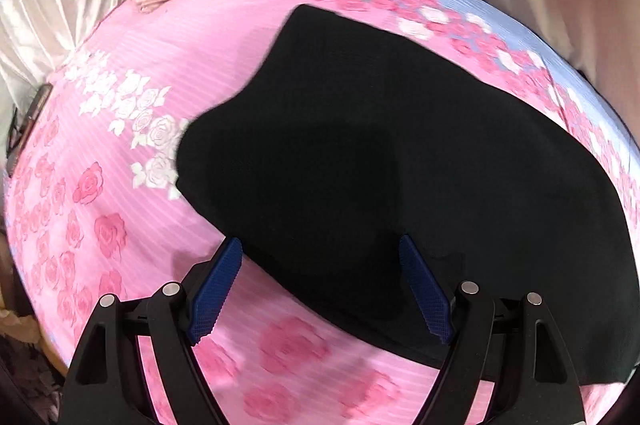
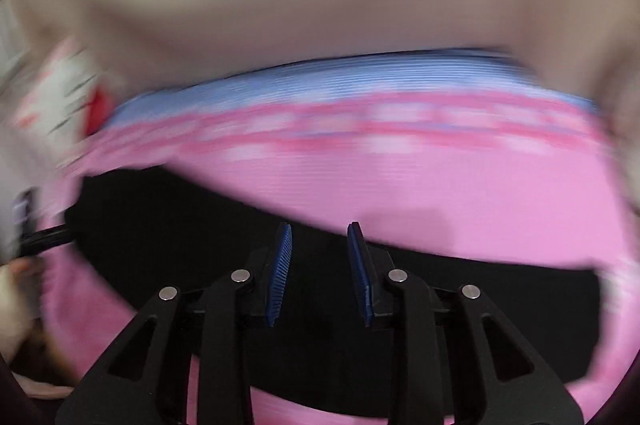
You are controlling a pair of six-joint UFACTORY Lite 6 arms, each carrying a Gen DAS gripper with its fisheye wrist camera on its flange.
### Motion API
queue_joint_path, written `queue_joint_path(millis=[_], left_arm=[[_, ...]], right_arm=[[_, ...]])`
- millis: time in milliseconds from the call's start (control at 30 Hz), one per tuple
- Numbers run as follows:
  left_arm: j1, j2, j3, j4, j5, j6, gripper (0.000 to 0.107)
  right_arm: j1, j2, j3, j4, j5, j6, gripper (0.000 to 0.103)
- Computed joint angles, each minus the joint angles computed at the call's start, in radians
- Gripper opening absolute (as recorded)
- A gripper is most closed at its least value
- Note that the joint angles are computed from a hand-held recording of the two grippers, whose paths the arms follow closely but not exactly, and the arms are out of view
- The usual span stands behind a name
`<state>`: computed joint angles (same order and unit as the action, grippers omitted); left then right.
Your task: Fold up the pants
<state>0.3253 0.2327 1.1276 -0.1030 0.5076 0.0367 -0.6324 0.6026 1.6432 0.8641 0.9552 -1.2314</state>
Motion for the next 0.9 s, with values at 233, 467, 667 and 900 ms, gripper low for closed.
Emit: queue_joint_path(millis=[233,467,667,900], left_arm=[[0.091,0.083,0.054,-0.216,0.007,0.364,0.088],[0.126,0.071,0.018,-0.351,0.006,0.626,0.091],[0.158,0.07,0.025,-0.419,0.055,0.736,0.091],[0.211,0.064,0.081,-0.52,0.123,0.795,0.091]], right_arm=[[0.558,0.379,0.389,-0.23,-0.202,0.482,0.027],[0.665,0.44,0.561,-0.318,-0.26,0.756,0.027],[0.738,0.399,0.453,-0.413,-0.388,0.846,0.027],[0.863,0.019,-0.12,-0.097,-0.588,0.534,0.027]])
